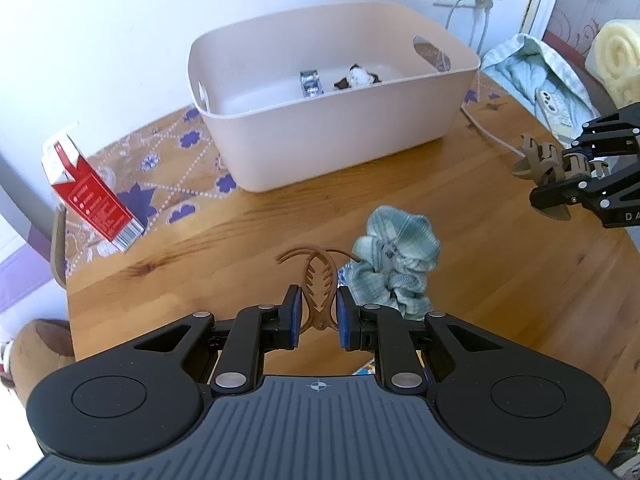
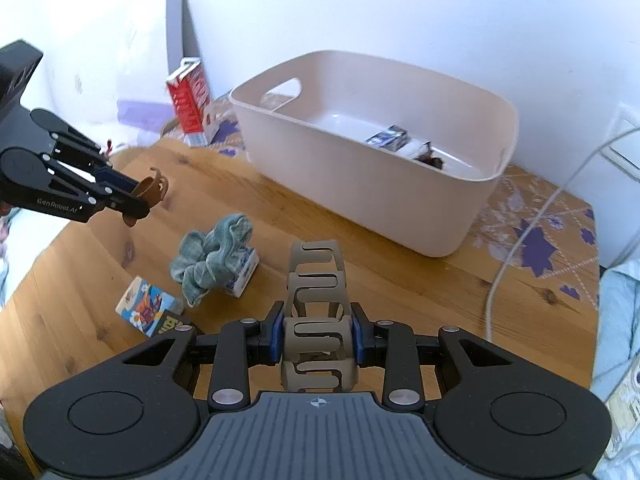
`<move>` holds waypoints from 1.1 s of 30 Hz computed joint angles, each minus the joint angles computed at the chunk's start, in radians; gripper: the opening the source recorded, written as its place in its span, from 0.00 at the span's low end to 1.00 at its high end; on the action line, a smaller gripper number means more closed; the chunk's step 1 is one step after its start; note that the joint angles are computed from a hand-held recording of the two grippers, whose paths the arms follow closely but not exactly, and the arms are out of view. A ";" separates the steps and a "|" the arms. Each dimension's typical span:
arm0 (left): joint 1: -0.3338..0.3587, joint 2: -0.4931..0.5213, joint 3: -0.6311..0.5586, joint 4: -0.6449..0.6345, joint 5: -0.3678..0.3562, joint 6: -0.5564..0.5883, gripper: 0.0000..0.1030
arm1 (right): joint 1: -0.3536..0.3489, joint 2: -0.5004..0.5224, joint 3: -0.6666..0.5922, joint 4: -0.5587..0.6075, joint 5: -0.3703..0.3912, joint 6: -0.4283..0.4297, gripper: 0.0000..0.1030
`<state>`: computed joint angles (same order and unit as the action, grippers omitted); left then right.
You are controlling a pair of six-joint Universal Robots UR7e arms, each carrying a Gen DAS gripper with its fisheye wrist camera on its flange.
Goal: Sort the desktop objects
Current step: 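Lift and carry both clips with both tools toward the basket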
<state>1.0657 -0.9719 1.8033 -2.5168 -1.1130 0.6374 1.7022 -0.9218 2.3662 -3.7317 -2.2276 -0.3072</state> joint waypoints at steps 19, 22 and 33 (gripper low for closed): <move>-0.043 0.061 -0.155 -0.044 -0.049 0.050 0.18 | 0.025 -0.133 -0.035 -0.058 0.007 -0.048 0.30; -0.049 0.084 -0.190 -0.056 -0.062 0.049 0.18 | 0.014 -0.136 -0.059 -0.058 0.030 -0.050 0.30; -0.061 0.203 -0.295 -0.167 -0.075 0.096 0.18 | -0.024 -0.100 -0.173 -0.046 0.059 -0.071 0.30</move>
